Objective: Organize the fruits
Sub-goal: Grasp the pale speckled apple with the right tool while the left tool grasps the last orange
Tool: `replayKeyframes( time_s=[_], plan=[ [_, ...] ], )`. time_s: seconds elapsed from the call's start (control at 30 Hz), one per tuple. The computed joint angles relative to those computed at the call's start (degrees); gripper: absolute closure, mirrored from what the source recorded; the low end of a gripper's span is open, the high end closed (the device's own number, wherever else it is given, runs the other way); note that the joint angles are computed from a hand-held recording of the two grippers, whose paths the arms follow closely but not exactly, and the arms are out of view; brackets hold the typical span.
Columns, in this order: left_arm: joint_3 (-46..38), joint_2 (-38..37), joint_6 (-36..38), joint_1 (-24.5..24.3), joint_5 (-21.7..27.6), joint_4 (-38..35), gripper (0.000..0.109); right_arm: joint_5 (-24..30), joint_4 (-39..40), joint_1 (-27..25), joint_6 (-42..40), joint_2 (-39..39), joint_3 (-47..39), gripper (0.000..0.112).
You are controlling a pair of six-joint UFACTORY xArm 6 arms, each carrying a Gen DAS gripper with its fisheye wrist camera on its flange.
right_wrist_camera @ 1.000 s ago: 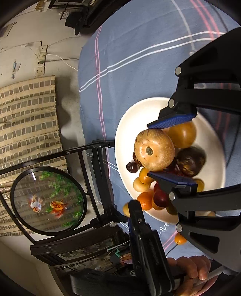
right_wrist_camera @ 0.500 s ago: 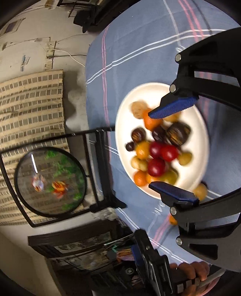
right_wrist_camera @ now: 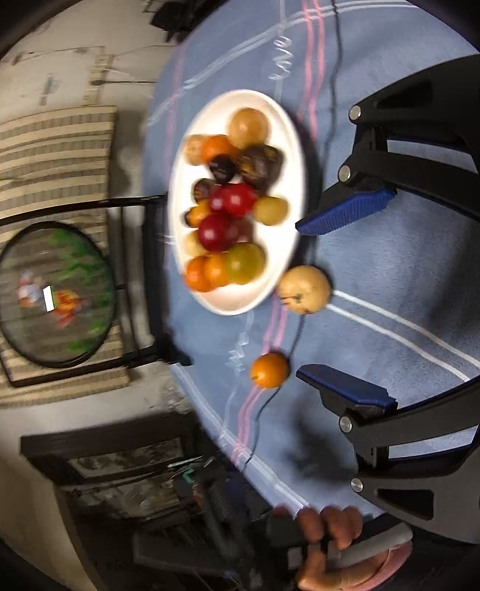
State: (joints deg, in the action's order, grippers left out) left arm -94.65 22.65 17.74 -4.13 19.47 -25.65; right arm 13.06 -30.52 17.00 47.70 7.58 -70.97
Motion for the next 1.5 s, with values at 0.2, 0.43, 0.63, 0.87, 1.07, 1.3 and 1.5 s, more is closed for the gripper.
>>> replayKeyframes(
  time_s=[0.2,0.43,0.63,0.87,1.07,1.3,1.5],
  plan=[
    [-0.77,-0.07,1.06,0.2,2.19,-2.23,0.008,8.04,12.35,2.08,-12.02,5.2,-6.31,0.039],
    [-1.34,0.18,1.82,0.39,3.56,-3.84,0.008,11.04,10.76,3.09,-12.17,9.13,-11.8,0.039],
    [-1.48,-0.18,3.06,0.56,4.43,-6.39,0.008,14.24,10.18,3.0,-11.0,11.53,-15.38,0.039],
    [-1.28,-0.25,2.92,0.49,4.11,-6.29,0.008,18.73,12.7,2.73,-11.59,14.41,-19.58,0.048],
    [-1.56,0.32,1.71,0.4,3.98,-4.57,0.008,20.46,9.2,2.67,-7.98,15.09,-20.95,0.065],
    [-3.16,1.75,0.47,0.36,6.03,-1.69,0.008,15.99,12.3,1.88,-9.76,10.92,-15.17,0.072],
    [-2.97,1.64,8.39,-1.12,9.8,-4.84,0.009,5.29,21.72,-0.21,-14.81,0.7,-1.66,0.072]
  ],
)
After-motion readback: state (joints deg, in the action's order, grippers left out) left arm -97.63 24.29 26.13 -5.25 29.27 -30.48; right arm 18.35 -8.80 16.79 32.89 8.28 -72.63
